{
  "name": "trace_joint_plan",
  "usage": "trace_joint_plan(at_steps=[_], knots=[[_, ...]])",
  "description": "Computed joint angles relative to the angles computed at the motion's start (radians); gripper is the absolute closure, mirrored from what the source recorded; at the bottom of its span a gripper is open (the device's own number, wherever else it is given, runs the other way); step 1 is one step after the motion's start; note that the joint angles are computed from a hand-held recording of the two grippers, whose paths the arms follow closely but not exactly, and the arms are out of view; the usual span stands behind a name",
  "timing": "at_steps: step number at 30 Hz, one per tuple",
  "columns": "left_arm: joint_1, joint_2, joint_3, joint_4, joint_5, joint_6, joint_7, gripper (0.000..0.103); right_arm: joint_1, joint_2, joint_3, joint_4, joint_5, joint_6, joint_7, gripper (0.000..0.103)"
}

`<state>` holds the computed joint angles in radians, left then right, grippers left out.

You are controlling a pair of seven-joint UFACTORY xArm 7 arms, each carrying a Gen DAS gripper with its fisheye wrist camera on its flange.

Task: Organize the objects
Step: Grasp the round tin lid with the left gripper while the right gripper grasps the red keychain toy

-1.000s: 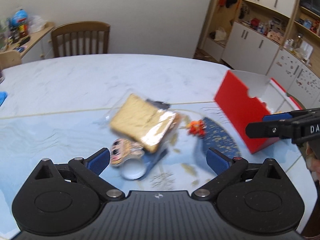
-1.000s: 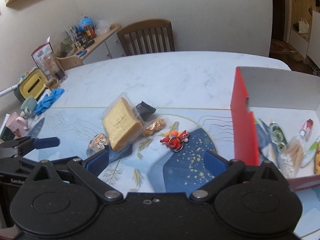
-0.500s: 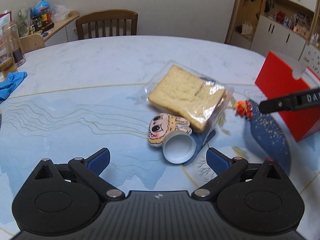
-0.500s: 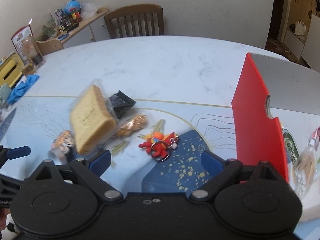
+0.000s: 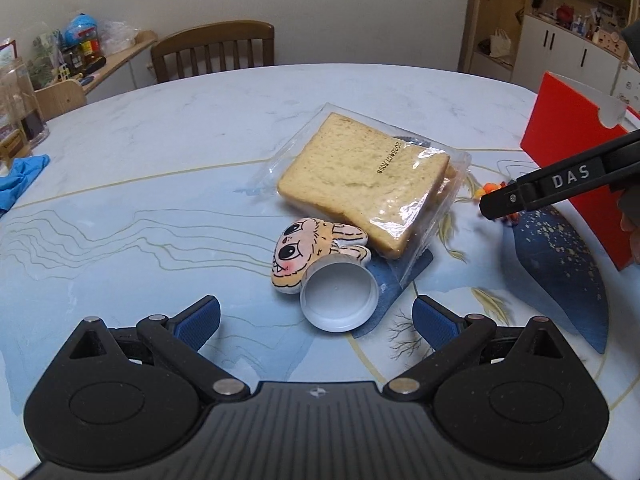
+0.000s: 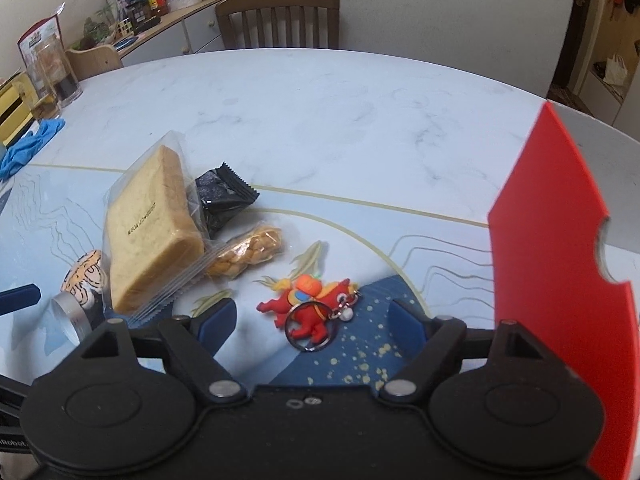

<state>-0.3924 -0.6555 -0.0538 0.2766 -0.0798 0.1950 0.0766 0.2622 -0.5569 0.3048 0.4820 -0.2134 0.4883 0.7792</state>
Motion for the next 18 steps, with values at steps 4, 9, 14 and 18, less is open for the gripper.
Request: trace_joint_plan(at_steps=[4,9,14,18], knots=[[0.014,0.008,-0.027,-0.005,0.015,-0.016,-0.017,0.001,0.002,0.027,-0.001,0.012,-0.003,-0.006,-0.008,0.028],[-0.001,0.01,-0.021,-0.007,0.022,-0.013,-0.018,0.007,-0.007,0.034,0.012,0.013,-0.016,-0.021,0.02,0.031],[0.005,0.003,-0.035,-0.005,0.028,-0.003,-0.032,0.025,-0.017,0.037,0.034,0.02,-0.046,-0.014,0.053,0.043],[-0.001,0.001,-0.03,0.007,0.028,0.017,-0.041,0.042,-0.013,0.037,0.029,0.02,-0.052,-0.015,0.064,0.049]])
